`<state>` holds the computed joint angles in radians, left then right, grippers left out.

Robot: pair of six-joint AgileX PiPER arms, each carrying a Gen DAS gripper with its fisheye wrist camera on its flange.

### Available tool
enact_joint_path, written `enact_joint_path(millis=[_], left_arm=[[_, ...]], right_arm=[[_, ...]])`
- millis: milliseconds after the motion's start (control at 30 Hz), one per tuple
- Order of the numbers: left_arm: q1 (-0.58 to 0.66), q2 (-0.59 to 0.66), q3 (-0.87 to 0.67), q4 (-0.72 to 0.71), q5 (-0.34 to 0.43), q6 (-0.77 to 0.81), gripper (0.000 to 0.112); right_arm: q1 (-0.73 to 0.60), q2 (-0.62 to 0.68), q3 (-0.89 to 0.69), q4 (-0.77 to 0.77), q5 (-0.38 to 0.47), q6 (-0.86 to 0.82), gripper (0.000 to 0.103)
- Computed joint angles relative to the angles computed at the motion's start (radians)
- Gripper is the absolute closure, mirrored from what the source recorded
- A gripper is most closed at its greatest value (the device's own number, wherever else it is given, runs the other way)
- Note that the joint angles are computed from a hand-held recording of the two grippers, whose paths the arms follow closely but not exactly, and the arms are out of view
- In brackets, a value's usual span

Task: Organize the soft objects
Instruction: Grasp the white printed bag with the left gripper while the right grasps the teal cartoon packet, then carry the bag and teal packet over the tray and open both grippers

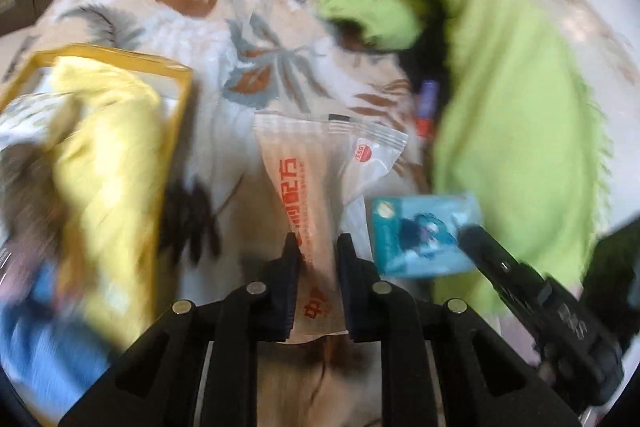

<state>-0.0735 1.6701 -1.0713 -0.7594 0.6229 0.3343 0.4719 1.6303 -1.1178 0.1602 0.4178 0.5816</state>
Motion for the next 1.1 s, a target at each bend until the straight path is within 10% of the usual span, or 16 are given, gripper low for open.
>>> enact_joint_path(millis=[267, 567, 1100], left_arm=[[0.299, -0.482, 0.309, -0.099, 0.209, 0.211, 0.095], [0.819, -0.542, 0.357, -0.095, 0.498, 0.468, 0.094], [0.907, -0.256, 0.319, -0.029, 0.376, 0.579, 0.094]], right_arm=[[0.218, -0.216, 0.094, -0.068, 0.009, 0.123, 0.092], [0.427, -0.192, 0.033, -0.195, 0.01, 0.29, 0.092], [0.418, 0.083, -0.164, 0.001, -0.004, 0.119, 0.092]])
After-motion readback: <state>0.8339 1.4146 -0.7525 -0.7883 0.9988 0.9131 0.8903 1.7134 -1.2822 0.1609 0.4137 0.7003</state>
